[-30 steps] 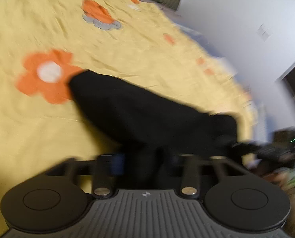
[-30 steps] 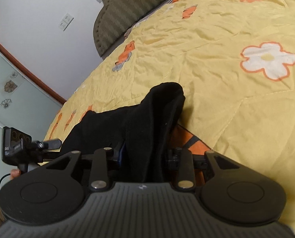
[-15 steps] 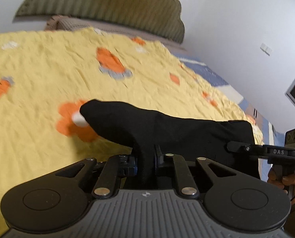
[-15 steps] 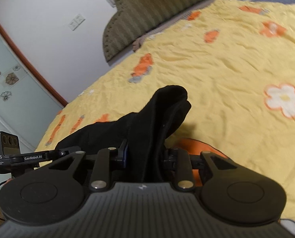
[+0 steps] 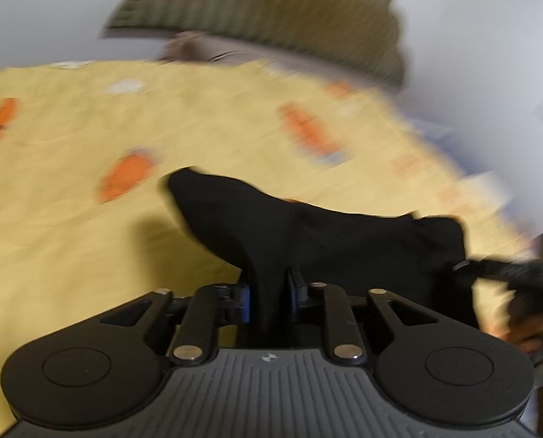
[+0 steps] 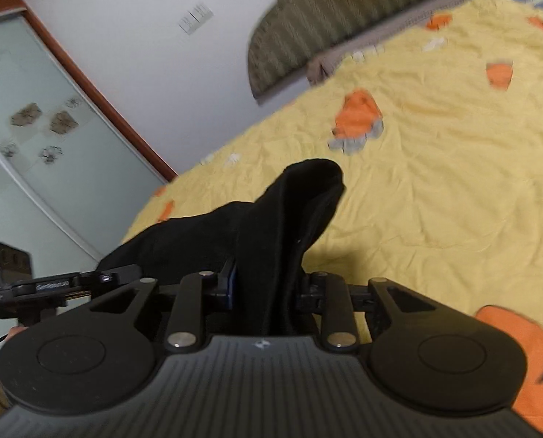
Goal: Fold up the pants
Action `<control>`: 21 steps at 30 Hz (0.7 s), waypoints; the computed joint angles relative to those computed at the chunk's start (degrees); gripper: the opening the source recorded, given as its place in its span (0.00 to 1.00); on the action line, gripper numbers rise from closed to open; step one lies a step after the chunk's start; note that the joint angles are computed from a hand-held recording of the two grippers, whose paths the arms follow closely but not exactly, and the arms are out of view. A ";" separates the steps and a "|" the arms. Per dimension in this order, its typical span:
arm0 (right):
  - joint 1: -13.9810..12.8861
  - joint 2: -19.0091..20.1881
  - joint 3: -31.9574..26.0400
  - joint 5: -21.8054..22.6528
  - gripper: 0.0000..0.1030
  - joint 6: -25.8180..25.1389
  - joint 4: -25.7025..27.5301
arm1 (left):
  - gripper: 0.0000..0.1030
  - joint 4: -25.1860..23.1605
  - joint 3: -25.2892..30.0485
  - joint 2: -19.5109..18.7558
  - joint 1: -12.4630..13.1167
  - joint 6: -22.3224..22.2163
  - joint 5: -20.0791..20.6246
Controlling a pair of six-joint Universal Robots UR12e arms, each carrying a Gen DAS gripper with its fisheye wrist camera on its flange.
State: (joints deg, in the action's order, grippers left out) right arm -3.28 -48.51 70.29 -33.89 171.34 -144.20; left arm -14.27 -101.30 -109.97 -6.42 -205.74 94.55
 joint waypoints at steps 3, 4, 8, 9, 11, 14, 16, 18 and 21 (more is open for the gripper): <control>2.24 0.56 -0.71 -11.66 0.37 -0.08 -0.19 | 0.21 -7.22 0.90 -0.02 -1.80 1.61 14.13; 2.89 0.27 0.09 -16.59 0.37 0.30 -2.97 | 0.21 -6.22 0.21 0.32 -1.83 1.85 16.25; 3.68 -1.53 4.56 -24.61 0.37 1.12 -17.57 | 0.32 -2.84 -0.62 1.30 -0.12 -0.48 11.81; 3.74 -1.84 4.79 -23.47 0.37 -0.07 -18.48 | 0.46 -1.77 -0.36 0.98 -0.04 -0.32 10.08; 4.24 -2.21 4.56 -19.66 0.37 -3.84 -17.20 | 0.80 1.15 0.93 -0.76 -0.24 1.78 7.46; 5.86 -1.62 2.65 -15.92 0.37 -9.37 -10.86 | 0.84 3.07 3.55 -3.89 -2.02 5.95 8.46; 6.95 -0.51 0.87 -16.82 0.37 -11.20 -7.27 | 0.84 -0.89 5.94 -6.01 -2.62 7.82 9.17; 7.93 1.29 -1.71 -20.68 0.31 -11.26 -3.52 | 0.85 -6.53 8.37 -8.28 -2.86 7.07 11.75; 7.59 3.50 -4.43 -21.72 0.18 -8.89 -1.51 | 0.84 -3.36 6.37 -7.34 -2.70 3.90 11.69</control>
